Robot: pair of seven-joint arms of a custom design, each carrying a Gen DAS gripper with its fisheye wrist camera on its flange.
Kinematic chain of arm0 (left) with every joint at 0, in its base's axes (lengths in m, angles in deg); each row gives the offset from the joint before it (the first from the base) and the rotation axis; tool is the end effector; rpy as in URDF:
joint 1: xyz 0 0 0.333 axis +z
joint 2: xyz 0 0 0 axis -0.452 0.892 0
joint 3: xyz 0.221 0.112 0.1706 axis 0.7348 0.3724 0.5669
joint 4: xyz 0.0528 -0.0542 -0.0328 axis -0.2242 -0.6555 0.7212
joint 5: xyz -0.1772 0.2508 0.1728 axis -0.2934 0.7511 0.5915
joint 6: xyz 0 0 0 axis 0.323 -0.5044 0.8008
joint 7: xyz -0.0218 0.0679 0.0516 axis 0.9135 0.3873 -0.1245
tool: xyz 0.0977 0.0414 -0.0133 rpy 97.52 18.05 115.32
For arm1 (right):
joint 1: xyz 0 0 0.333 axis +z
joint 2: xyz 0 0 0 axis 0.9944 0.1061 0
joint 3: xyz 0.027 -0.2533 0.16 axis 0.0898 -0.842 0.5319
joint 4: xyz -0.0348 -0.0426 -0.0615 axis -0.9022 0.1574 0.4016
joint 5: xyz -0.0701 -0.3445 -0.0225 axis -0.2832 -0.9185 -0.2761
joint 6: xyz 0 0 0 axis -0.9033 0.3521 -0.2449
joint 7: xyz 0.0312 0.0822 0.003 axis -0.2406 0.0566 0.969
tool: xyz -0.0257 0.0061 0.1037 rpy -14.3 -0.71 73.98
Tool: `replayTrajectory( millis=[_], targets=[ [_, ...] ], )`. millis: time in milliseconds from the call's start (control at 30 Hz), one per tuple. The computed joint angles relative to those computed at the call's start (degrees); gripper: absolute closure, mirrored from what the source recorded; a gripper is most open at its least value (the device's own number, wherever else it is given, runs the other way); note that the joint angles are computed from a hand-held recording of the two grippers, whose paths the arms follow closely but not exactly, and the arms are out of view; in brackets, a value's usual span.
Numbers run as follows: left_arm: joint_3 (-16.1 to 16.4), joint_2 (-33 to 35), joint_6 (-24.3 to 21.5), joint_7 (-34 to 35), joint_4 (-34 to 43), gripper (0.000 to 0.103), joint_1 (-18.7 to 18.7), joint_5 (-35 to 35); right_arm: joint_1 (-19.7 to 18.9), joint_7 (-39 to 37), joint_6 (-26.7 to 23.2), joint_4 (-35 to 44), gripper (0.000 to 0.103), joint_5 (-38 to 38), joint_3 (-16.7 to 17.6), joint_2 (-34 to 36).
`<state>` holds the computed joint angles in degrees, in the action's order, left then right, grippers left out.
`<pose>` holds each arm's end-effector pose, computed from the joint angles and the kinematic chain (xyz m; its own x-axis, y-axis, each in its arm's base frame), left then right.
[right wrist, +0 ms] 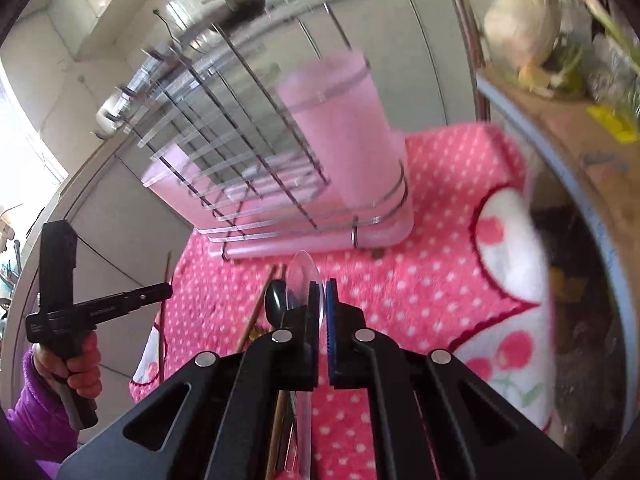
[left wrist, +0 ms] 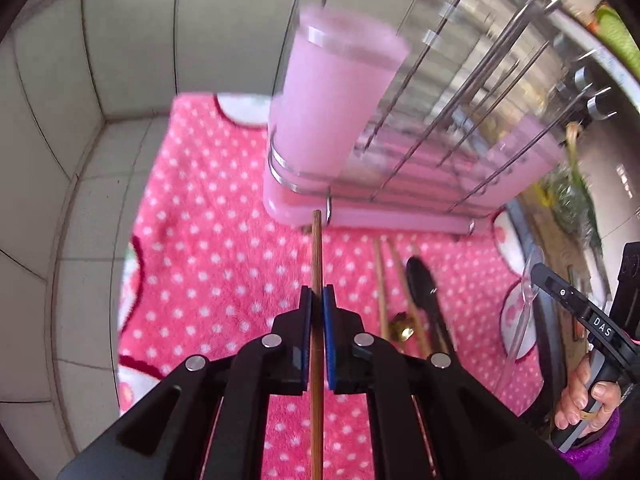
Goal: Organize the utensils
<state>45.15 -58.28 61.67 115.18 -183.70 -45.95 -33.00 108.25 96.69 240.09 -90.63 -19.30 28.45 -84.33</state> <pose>0.4464 -0.3160 0.5313 -0.1752 -0.9500 0.2584 -0.8658 0.0237 -0.4997 0.3893 0.1559 0.5451 0.0936 -0.8945 -0.4372 -0.7631 0.2176 -0.6086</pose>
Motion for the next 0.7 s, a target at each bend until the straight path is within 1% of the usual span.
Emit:
replayTrajectory(
  millis=[100, 167, 200, 233, 333, 367, 433, 500, 533, 567, 600, 700],
  targets=[
    [-0.5, -5.5, 7.2, -3.1, -5.6, 0.098, 0.3, 2.6, -2.2, 1.2, 4.1, -1.9, 0.100, -2.7, 2.3, -3.0],
    [-0.1, -9.0, 10.5, -2.8, -8.1, 0.098, 0.5, 2.5, -2.9, 2.2, 6.9, -2.6, 0.100, -4.3, 3.1, -4.3],
    [0.0, -10.4, 12.9, -2.8, -9.2, 0.098, 0.6, 2.2, -3.9, 3.1, 8.1, -2.7, 0.100, -5.6, 4.1, -4.7],
    [0.1, -11.7, 14.6, -2.8, -10.2, 0.098, 0.6, 1.9, -5.2, 4.3, 9.5, -2.5, 0.100, -7.0, 5.4, -4.9],
    [-0.4, -14.7, 18.7, -3.6, -11.1, 0.098, 1.8, 2.2, -7.2, 6.2, 12.4, -2.0, 0.100, -10.2, 6.6, -5.5],
    [-0.7, -15.3, 19.6, -4.2, -10.7, 0.098, 2.5, 2.6, -7.5, 6.5, 13.0, -1.4, 0.100, -11.0, 6.3, -5.3],
    [-0.3, -15.9, 20.8, -4.0, -8.9, 0.098, 2.9, 2.5, -9.0, 7.2, 14.7, 0.1, 0.100, -12.9, 6.6, -5.0],
    [1.0, -15.7, 21.2, -2.2, -6.3, 0.098, 1.9, 1.2, -10.2, 8.0, 16.0, 2.5, 0.100, -14.2, 6.6, -3.8],
    [1.2, -15.6, 20.8, -1.6, -4.9, 0.098, 2.0, 1.1, -10.2, 8.0, 16.7, 3.9, 0.100, -14.6, 6.0, -3.1],
    [0.8, -15.5, 20.4, -1.3, -3.4, 0.098, 2.6, 1.6, -10.9, 8.3, 17.0, 5.2, 0.100, -15.1, 6.2, -2.6],
    [0.5, -15.2, 20.0, -0.9, -1.6, 0.098, 3.1, 2.1, -13.3, 9.0, 18.0, 6.8, 0.100, -16.1, 7.5, -1.7],
    [-0.4, -13.3, 18.4, -0.7, 4.5, 0.098, 4.8, 3.9, -18.5, 10.6, 20.2, 11.6, 0.100, -18.3, 10.1, 1.4]
  ],
)
